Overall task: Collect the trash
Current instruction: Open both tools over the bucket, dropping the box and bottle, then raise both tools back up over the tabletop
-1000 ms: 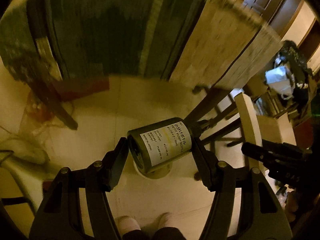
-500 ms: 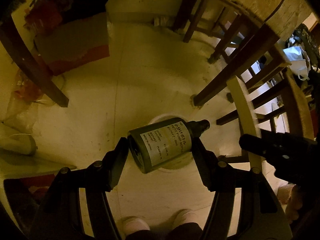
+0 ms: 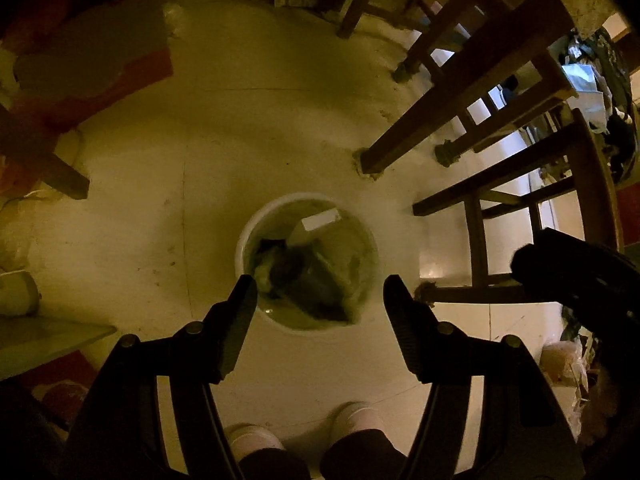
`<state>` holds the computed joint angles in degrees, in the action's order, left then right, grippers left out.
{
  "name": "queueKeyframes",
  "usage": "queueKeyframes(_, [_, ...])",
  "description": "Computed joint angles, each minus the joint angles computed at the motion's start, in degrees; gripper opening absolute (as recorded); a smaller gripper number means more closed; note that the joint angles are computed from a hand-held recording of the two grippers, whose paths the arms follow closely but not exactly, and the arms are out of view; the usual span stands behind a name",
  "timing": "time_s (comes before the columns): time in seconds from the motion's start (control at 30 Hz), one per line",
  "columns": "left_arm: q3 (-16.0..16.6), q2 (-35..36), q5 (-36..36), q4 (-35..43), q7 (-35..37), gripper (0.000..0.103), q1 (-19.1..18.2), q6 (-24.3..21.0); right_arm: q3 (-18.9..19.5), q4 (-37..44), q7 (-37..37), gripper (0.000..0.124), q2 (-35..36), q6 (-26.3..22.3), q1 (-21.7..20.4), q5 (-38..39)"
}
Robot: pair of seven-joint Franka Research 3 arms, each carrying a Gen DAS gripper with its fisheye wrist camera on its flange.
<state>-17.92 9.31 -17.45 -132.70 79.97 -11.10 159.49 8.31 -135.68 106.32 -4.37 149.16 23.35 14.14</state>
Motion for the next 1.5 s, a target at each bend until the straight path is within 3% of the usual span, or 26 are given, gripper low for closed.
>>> queueKeyframes(0.23, [1.5,-5.3,3.8,0.1,-1.8,0.064,-1.4,-4.5,-0.1,1.5,1.0,0.075,-3.0,-4.1,-0.6,-1.4])
queueKeyframes(0.53, [5.6,-19.0,5.8,2.0,-4.2,0.064,-3.9,-16.9,0.6,8.2,3.8,0.075,-9.7,-14.3,-1.5,-3.5])
queueKeyframes(0.93, [8.3,-31.3,12.2,16.7,-7.3,0.064,-4.3,-32.7,2.9,26.4,8.6,0.075,-14.4,-28.6,-3.2,-9.1])
queueKeyframes(1.27, [9.2,-33.2,13.6,32.4,-6.2,0.064,-3.8,-37.4,6.4,45.0,14.7,0.075,-12.3,-36.5,-3.9,-16.9])
queueKeyframes(1.5, [10.2,-34.7,13.7,38.6,-5.0,0.064,-3.3,-38.7,9.4,55.4,20.2,0.075,-10.2,-40.3,-2.7,-24.0])
